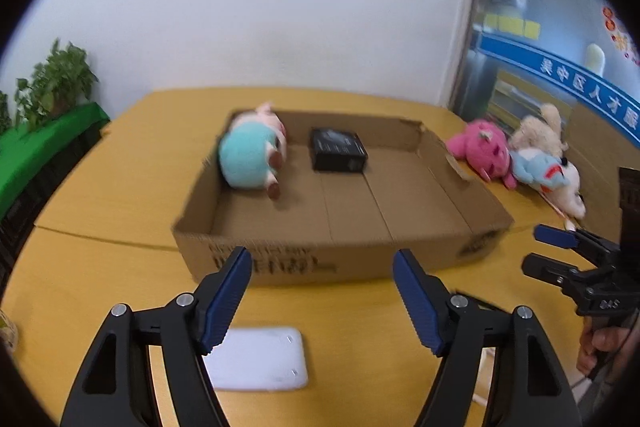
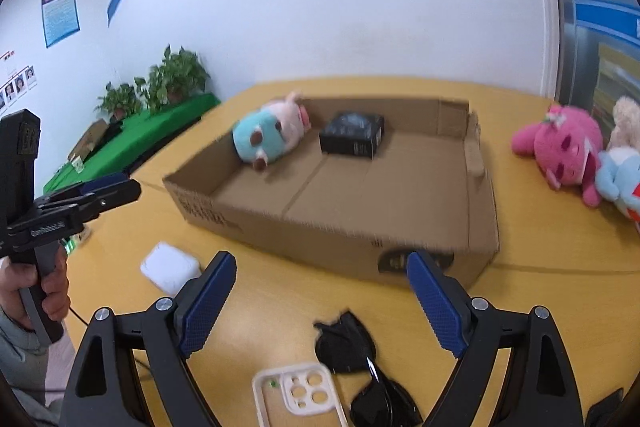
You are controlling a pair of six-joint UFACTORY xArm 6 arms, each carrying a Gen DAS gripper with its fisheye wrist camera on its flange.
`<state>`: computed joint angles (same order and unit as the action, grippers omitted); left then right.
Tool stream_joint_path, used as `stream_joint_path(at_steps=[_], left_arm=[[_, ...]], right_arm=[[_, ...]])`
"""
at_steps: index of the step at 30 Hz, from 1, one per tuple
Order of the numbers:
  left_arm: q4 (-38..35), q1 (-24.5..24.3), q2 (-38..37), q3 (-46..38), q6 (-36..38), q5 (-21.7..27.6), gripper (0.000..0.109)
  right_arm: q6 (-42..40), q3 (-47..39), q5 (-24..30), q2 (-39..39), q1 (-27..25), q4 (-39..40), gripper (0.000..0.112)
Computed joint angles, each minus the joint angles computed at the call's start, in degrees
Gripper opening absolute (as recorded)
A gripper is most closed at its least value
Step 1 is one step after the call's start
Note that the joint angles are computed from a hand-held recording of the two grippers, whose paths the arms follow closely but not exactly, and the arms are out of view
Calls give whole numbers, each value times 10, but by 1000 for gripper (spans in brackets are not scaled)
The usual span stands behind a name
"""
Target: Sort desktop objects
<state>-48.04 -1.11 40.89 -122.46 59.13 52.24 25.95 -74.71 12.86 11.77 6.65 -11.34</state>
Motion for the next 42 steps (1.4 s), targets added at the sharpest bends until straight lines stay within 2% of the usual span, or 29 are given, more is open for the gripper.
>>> stream_joint_path(at_steps=[3, 6, 8, 11, 12, 16, 20, 24, 29, 31, 32, 34, 36, 38, 39, 40, 42], left_arm=[[16, -3, -18, 40, 19, 5, 73], [15, -6, -22, 58, 31, 31, 73], [18, -9, -16, 55, 24, 52, 73], [32, -18, -6, 45, 2, 78, 73], [36, -20, -4, 43, 0, 84, 73], [46, -28, -10, 55, 7, 89, 73], [56, -29, -7, 54, -1, 102, 73], [61, -30, 1, 46, 9, 133, 73], [113, -49, 17, 34, 1, 171, 73], [151, -61, 13, 48, -3, 164, 71], [170, -68, 9, 58, -2, 163, 71], [182, -73, 3, 73, 5, 170, 70], [188, -78, 5, 73, 15, 191, 64], [190, -83, -10, 101, 31, 168, 60], [194, -86, -18, 111, 38, 159, 54], [197, -87, -20, 113, 40, 159, 42], [205, -87, -21, 111, 39, 160, 29]], right_arm=[[-75, 48, 32, -20, -6, 83, 91], [-73, 88, 79, -39, -19, 76, 91], [-31, 108, 96, -43, -30, 50, 90], [-41, 118, 102, -34, -36, 91, 77], [-41, 119, 101, -32, -33, 93, 76], [-70, 116, 92, -23, -5, 101, 75], [-20, 103, 109, -23, 16, 13, 75], [-47, 156, 84, -73, 21, 67, 75], [-27, 206, 126, -121, 32, 81, 73], [37, 220, 143, -132, 38, 27, 56], [66, 233, 143, -143, 40, 3, 52], [72, 240, 142, -150, 42, 7, 49], [90, 243, 145, -153, 42, -12, 42], [104, 239, 143, -149, 41, -33, 35], [105, 235, 136, -143, 39, -40, 28], [109, 231, 128, -136, 37, -48, 25], [96, 223, 108, -122, 30, -41, 12]])
